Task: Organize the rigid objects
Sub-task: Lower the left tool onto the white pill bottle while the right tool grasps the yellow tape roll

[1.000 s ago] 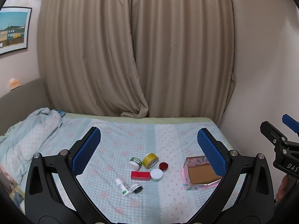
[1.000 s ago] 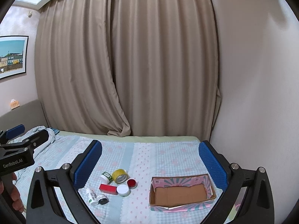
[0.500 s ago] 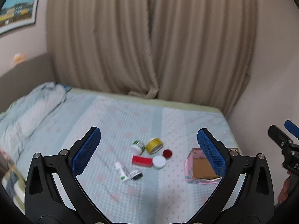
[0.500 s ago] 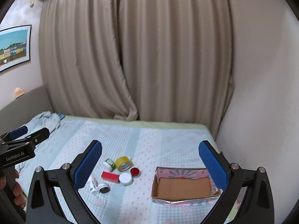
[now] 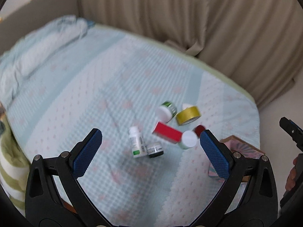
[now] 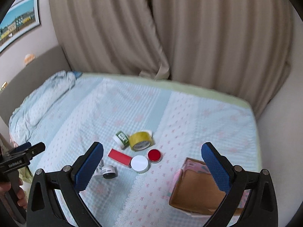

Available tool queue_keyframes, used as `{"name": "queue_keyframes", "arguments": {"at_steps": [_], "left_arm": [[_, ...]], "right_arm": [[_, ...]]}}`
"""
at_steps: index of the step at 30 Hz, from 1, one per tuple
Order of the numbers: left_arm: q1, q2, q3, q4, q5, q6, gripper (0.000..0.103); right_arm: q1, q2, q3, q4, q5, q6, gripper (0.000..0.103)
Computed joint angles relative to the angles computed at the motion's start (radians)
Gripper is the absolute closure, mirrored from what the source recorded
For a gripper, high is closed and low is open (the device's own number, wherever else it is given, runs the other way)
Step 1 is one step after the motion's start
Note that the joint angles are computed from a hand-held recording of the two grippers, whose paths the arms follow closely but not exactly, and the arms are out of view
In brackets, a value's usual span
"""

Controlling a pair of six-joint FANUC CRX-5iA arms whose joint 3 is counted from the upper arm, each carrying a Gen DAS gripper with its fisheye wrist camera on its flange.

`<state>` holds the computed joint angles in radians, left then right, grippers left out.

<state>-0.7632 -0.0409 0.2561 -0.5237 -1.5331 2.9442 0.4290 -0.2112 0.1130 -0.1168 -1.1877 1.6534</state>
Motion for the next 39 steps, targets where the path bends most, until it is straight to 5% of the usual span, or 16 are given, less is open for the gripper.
{"name": "queue_keyframes", "arguments": {"at_steps": [11,21,30,34,39], "left_arm": [[0.309,0.01,-0.33,0.372,0.342,-0.06,0.011],[0.414,0.103,-0.45,0.546,0.469,-0.169,0.011],[0.465,0.175,-0.511,0.638,0.537,-0.228,0.016],[0.476,0.206,-0.527,0.682,0.551,-0.271,0.04],[0.463,0.221,-0.541,0.688,0.575,-0.285,0.056]], "right_arm": [[0.019,0.473,0.331,-0.087,-0.261,0.151,0.0],[0.079,0.874,0.666,-0.043,-0.551,0.178,0.0],[0.111,1.062,0.797,0.018,-0.668,0.209,0.0],[0.12,1.123,0.855,0.022,-0.715,0.206,0.0],[0.13,1.161,0.875,0.028,-0.73,0.201,0.002]]}}
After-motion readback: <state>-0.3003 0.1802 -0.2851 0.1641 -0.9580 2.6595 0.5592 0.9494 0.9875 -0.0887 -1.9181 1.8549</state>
